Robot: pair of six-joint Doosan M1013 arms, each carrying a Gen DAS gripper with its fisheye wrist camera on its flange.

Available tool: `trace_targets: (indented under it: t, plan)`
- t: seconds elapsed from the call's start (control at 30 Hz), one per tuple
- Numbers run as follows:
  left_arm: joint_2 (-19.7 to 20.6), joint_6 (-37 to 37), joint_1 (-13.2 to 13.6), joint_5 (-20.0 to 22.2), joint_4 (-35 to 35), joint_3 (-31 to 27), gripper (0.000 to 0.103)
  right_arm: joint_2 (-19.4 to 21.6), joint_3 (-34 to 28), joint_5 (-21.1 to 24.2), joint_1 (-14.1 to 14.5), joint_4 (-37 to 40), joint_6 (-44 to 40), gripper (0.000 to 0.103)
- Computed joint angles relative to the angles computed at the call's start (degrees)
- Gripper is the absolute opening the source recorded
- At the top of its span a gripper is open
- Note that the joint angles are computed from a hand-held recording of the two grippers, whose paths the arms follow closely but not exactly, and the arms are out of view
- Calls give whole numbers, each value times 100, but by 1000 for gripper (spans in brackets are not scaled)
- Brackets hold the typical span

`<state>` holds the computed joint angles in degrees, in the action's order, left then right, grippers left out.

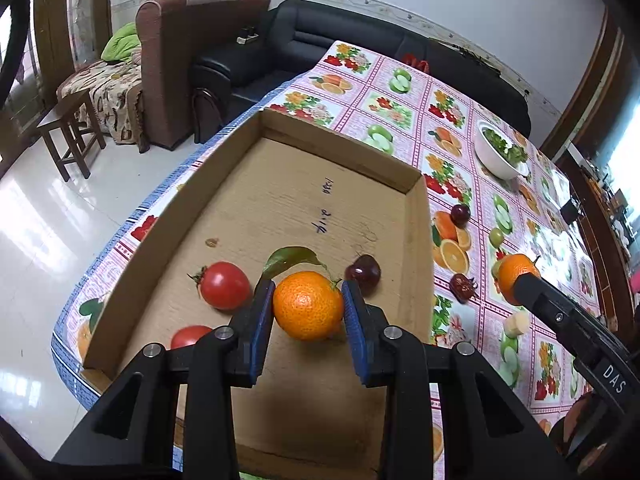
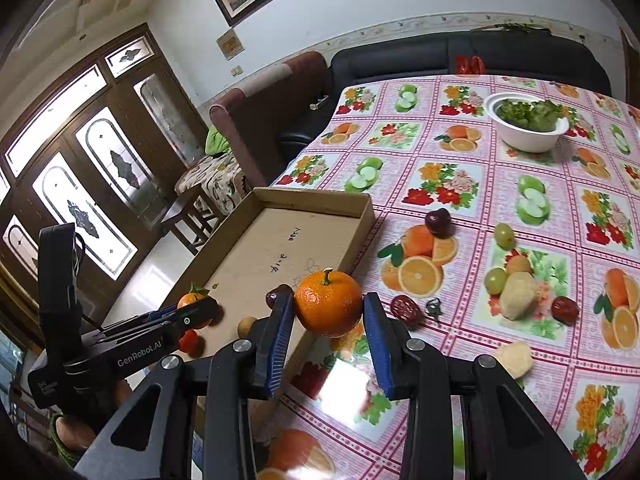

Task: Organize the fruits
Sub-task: 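Carry both mandarins with both tools over the cardboard box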

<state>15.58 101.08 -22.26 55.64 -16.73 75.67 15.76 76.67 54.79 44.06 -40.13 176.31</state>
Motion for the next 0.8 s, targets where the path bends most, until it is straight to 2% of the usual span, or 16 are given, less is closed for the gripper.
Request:
trace_targets:
  t: [0.43, 0.8]
  plan:
    - [303, -390, -15, 112, 370, -385, 32, 379, -446, -263, -259, 530, -761, 36]
    - [726, -920, -111, 446, 918, -892, 32, 899, -1047, -170, -586, 1291, -1726, 36]
